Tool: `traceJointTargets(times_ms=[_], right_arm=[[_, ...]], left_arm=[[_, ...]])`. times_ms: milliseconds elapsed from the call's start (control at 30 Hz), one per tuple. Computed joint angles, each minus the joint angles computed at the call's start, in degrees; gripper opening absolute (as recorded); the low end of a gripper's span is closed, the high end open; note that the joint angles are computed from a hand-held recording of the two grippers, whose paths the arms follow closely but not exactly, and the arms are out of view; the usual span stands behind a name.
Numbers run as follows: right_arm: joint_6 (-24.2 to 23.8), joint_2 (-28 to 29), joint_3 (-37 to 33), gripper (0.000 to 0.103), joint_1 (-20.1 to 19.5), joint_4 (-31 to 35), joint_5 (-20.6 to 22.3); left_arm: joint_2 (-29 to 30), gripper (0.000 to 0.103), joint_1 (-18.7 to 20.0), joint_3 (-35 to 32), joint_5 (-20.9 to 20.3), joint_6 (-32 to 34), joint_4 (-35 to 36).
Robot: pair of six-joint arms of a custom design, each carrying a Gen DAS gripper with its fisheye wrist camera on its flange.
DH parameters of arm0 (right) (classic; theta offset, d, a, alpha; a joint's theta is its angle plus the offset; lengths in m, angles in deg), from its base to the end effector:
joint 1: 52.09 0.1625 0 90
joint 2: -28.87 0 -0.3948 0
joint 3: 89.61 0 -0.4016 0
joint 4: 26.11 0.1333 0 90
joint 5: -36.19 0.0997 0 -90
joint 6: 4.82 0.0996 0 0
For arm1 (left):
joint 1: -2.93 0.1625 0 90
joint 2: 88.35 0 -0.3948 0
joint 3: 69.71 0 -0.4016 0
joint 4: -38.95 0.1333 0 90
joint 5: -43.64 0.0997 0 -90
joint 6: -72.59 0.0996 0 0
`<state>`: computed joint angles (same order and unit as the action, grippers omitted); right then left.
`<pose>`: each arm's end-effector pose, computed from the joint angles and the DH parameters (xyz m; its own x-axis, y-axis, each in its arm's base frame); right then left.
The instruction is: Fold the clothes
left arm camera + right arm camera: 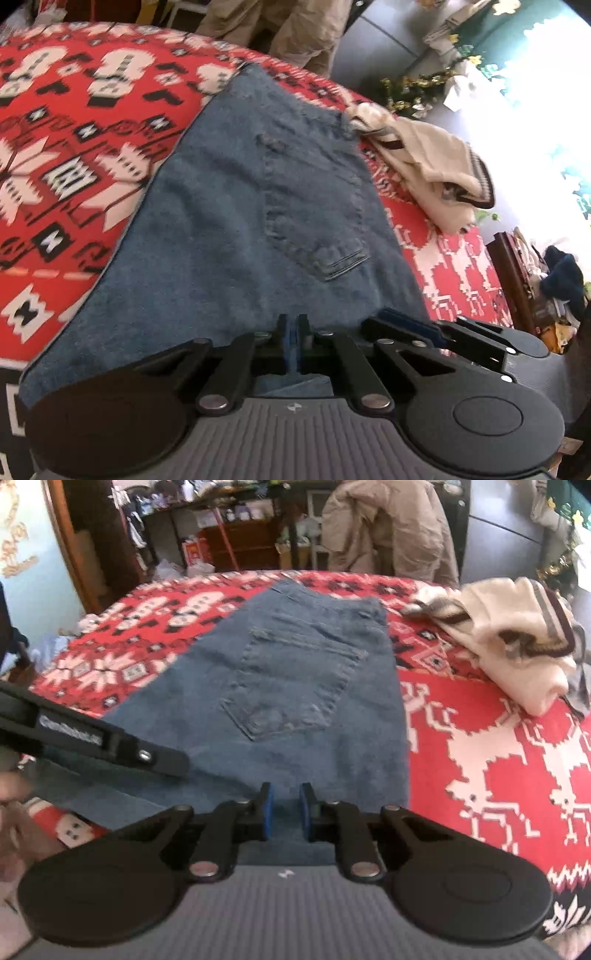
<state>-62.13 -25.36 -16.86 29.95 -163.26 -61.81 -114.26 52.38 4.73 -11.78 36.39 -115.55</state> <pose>0.0149 -0.7557 0.3165 -0.6270 -0.6219 0.4692 -0.7520 0.6405 -0.1560 -0.3365 -0.6853 -0.0173 -0.9559 -0.0953 -0.2778 0.0749 0.8355 -0.5443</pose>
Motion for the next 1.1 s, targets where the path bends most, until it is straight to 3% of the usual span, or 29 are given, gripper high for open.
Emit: traceJointTargets(times_ms=[167, 267, 433, 567, 800, 967, 1100], right_arm=[[0.65, 1.44, -0.15, 0.017, 0.90, -0.03, 1.02], [-2.04, 0.19, 2.48, 0.017, 0.32, -1.89, 1.15], [-2.12, -2.36, 2.87, 0.016, -0.93, 2.18, 1.22], [0.19, -1.00, -0.45, 0.017, -0.86, -0.08, 2.00], [3.76, 7.01, -10.52, 0.016, -0.50, -3.97, 1.03], [2.52, 6.32, -8.15, 0.016, -1.36, -5.98, 0.37], [0.07, 2.27, -3.73, 0.016, -2.52, -5.17, 0.86]], left_arm=[[1.55, 0.003, 0.15, -1.84, 0.81, 1.24, 1.19], [0.22, 0.003, 0.10, 0.73, -0.43, 0.40, 0.52], [-1.26, 0.004, -0.97, 2.58, 0.89, -0.64, 1.88], [-0.96, 0.004, -1.38, 1.41, 4.98, 0.73, 0.61], [0.79, 0.004, 0.62, -3.80, 9.29, -2.56, 6.61], [-0.36, 0.004, 0.65, -1.72, 8.79, -2.97, 5.79], [-1.30, 0.004, 0.26, -0.95, 8.53, -3.32, 7.78]])
